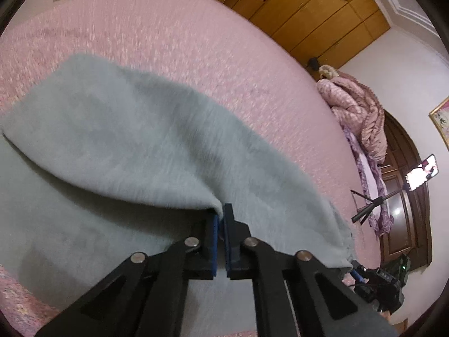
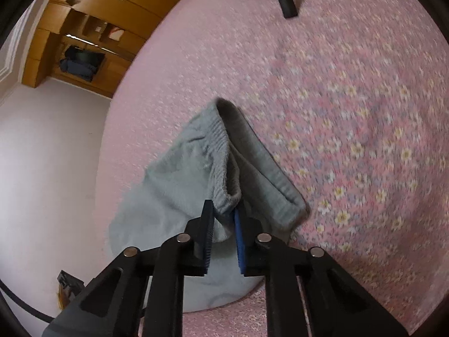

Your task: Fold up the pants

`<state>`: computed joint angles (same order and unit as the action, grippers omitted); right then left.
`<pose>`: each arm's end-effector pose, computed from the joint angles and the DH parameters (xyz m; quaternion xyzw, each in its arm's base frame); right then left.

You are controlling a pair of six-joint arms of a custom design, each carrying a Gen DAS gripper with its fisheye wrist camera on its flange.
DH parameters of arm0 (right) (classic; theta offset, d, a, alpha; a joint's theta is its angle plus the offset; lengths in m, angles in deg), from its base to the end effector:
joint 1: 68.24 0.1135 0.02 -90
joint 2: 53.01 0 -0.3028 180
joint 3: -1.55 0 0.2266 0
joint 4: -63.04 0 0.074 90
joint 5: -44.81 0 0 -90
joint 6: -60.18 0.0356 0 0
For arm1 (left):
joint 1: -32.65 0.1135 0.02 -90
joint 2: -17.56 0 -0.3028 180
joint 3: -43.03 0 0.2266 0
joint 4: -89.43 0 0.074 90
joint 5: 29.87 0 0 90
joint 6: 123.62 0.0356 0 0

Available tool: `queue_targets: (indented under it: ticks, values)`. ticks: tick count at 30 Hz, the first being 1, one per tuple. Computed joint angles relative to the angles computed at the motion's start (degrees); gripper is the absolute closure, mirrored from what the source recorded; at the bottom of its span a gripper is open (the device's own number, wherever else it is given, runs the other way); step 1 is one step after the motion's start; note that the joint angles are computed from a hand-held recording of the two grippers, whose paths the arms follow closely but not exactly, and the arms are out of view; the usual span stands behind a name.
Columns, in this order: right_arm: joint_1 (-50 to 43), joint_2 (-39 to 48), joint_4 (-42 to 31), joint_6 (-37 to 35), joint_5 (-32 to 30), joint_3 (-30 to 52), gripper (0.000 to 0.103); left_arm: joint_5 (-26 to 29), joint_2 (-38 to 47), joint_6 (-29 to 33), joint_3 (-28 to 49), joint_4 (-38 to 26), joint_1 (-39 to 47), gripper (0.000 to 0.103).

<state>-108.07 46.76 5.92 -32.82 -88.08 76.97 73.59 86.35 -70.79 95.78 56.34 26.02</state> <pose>0.2403 -0.1689 0.2195 0.2674 0.8893 0.3141 0.1976 0.1970 -0.0312 0.2510 -0.2056 0.9085 -0.2312 0.2808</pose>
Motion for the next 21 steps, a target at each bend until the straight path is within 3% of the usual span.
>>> queue_targets:
  ticks: [6, 13, 16, 21]
  values:
    - [-2.2, -1.8, -5.5, -5.0, -3.0, 6.4, 0.092, -0.1, -9.7, 2.5, 2.9, -9.4, 1.0, 0.101]
    - [-6.5, -1.9, -13.7, -14.4, -3.0, 10.0, 0.092, -2.7, -19.6, 3.5, 2.8, -21.6, -4.1, 0.101]
    - [-8.7, -2.2, -14.7, -19.5, -1.1, 7.5, 0.092, -6.4, -20.4, 0.3, 0.0, -22.4, -10.0, 0.101]
    - [-9.5, -2.4, -11.3, -21.0, 2.4, 3.3, 0.092, -5.3, -20.1, -2.7, -4.7, -21.0, -11.6, 0.101]
